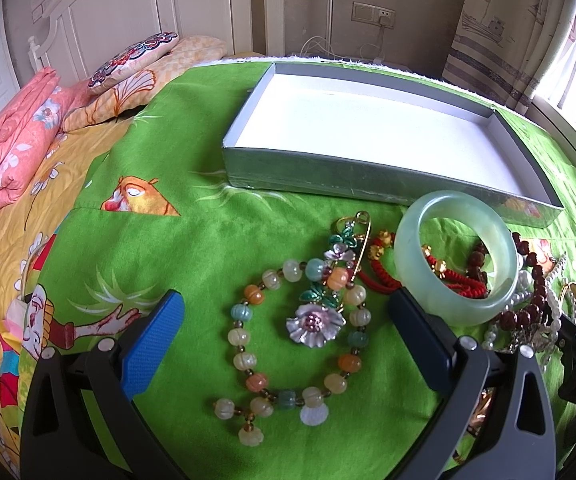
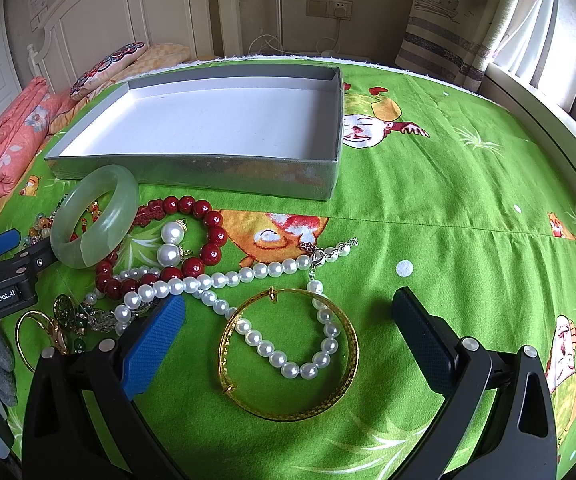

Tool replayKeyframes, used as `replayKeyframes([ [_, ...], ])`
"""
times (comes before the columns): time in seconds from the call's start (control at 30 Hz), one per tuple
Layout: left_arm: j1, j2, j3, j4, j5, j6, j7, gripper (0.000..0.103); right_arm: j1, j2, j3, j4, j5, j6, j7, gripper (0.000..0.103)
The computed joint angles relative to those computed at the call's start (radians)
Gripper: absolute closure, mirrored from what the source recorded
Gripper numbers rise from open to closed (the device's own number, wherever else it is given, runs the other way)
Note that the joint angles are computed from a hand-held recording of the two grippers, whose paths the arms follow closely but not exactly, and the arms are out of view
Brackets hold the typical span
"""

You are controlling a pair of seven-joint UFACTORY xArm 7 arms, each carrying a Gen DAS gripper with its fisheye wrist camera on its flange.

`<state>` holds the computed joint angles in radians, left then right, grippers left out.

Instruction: Organize jewelry

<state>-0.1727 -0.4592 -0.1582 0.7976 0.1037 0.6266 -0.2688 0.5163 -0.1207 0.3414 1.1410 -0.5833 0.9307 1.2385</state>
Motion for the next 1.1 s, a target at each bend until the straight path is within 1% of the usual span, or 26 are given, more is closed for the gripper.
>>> replayKeyframes([
  [0.2,-0.001,0.013,0.004,0.016,-0.001,0.010,0.006,0.002,0.001,0.004,-0.005,-0.004,0.003,-0.020,-0.021,0.004],
  [0.27,-0.007,0.024,0.011,0.031,-0.008,0.029,0.022,0.002,0.000,-0.006,-0.006,-0.012,0.011,-0.024,-0.032,0.004],
  [0.33,-0.025,0.024,0.036,0.038,-0.040,0.047,0.071,0.002,-0.002,-0.013,-0.010,-0.014,0.031,-0.029,-0.063,0.004],
  [0.4,-0.034,0.002,0.053,0.019,-0.075,0.040,0.098,0.002,-0.005,-0.024,-0.022,-0.025,0.070,-0.052,-0.132,0.004],
  [0.47,-0.040,-0.059,0.077,-0.026,-0.126,0.041,0.108,0.002,-0.010,-0.038,-0.029,-0.039,0.108,-0.069,-0.195,0.004],
  [0.53,-0.055,-0.136,0.105,-0.083,-0.179,0.031,0.136,0.002,-0.017,-0.062,-0.025,-0.058,0.132,-0.065,-0.215,0.004],
  [0.6,-0.041,-0.207,0.089,-0.128,-0.177,0.030,0.135,0.002,-0.028,-0.113,-0.019,-0.102,0.149,-0.066,-0.205,0.004],
  [0.63,-0.046,-0.239,0.085,-0.146,-0.183,0.036,0.138,0.002,-0.037,-0.145,-0.015,-0.131,0.148,-0.086,-0.190,0.004],
  [0.7,-0.076,-0.300,0.082,-0.176,-0.210,0.051,0.149,0.002,-0.061,-0.206,0.006,-0.180,0.128,-0.110,-0.154,0.004],
  [0.77,-0.111,-0.343,0.060,-0.196,-0.230,0.048,0.154,0.002,-0.087,-0.273,0.029,-0.224,0.107,-0.121,-0.130,0.004],
  [0.87,-0.137,-0.347,-0.001,-0.193,-0.224,0.034,0.129,0.002,-0.127,-0.382,0.055,-0.294,0.104,-0.141,-0.097,0.004],
  [0.93,-0.133,-0.322,-0.041,-0.176,-0.201,0.035,0.098,0.004,-0.145,-0.452,0.063,-0.338,0.126,-0.159,-0.085,0.004],
  [1.0,-0.114,-0.304,-0.078,-0.169,-0.165,0.041,0.052,0.017,-0.165,-0.497,0.066,-0.361,0.148,-0.167,-0.097,0.004],
  [1.03,-0.124,-0.293,-0.067,-0.166,-0.167,0.052,0.047,0.036,-0.179,-0.508,0.072,-0.365,0.155,-0.173,-0.103,0.004],
  [1.07,-0.153,-0.283,-0.031,-0.168,-0.196,0.061,0.058,0.059,-0.189,-0.529,0.078,-0.376,0.162,-0.182,-0.103,0.004],
  [1.1,-0.150,-0.286,-0.028,-0.172,-0.194,0.055,0.050,0.068,-0.195,-0.550,0.079,-0.388,0.172,-0.195,-0.107,0.004],
])
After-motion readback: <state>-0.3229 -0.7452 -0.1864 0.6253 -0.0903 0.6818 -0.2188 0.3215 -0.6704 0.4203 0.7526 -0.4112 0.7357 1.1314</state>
